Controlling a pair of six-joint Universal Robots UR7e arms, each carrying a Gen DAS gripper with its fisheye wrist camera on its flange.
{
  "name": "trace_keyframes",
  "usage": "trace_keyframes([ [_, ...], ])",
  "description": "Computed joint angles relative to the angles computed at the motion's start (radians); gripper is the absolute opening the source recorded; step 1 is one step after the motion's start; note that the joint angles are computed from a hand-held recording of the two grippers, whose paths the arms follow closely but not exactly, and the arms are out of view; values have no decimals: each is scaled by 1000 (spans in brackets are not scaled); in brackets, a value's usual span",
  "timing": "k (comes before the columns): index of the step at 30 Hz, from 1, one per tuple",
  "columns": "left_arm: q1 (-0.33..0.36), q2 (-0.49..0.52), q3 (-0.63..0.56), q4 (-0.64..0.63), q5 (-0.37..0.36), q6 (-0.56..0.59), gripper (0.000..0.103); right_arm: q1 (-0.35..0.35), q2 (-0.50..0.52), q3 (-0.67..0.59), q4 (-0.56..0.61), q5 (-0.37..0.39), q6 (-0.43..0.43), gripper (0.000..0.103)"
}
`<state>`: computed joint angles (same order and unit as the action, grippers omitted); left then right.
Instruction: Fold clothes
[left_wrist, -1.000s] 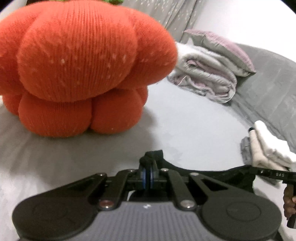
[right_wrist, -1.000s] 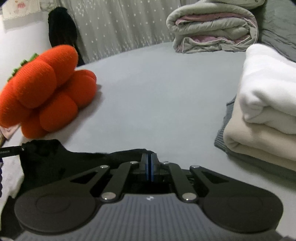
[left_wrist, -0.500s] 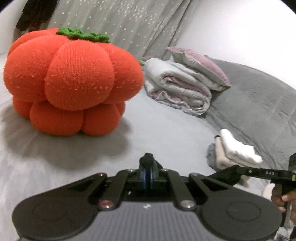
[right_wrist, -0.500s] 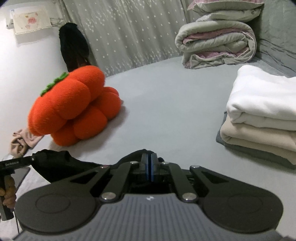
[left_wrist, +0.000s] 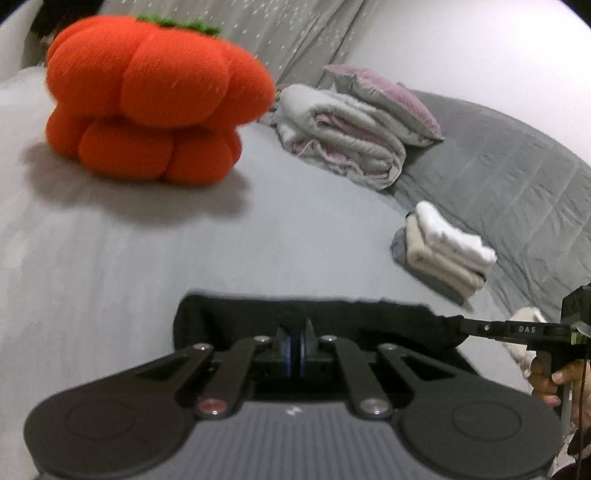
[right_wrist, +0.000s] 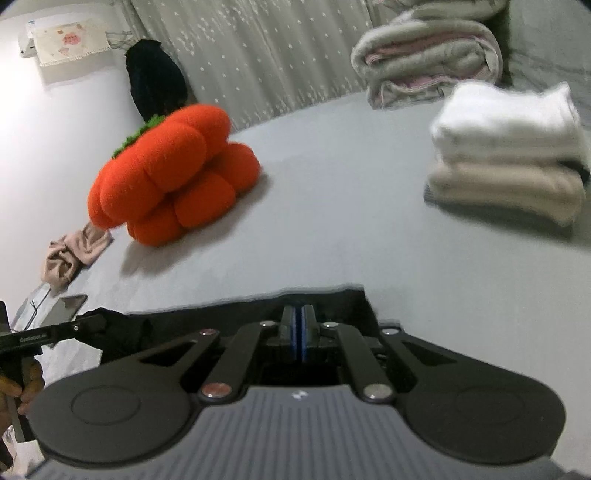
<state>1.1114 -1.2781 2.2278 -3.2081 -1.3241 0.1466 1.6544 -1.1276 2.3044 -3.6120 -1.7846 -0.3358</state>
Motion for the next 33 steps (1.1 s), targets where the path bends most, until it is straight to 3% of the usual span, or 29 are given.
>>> trace_keyframes([
  [9,22,1,35,14,36,23,5,-60,38,47,-47,-5,13,6],
  [10,18,-8,37,24,36,17,9,-59,33,50,-45,-2,15,8],
  [12,13,-26,45,32,21,16,29,-60,19,61,-37,12,24,15],
  [14,2,-38,60,10,21,36,41,-57,-5,68,-2,24,45,17],
  [16,-13,-42,69,-3,35,53,41,-59,-24,77,17,49,63,28],
  [17,-20,-42,71,-6,42,58,42,-62,-33,82,24,67,74,41],
  [21,-46,-30,84,-41,83,94,45,-69,-65,95,52,119,110,41],
  [26,-59,-1,73,-63,113,102,45,-101,-88,95,123,219,219,41],
  [33,-35,37,24,-31,111,73,45,-105,-34,62,138,226,286,41],
])
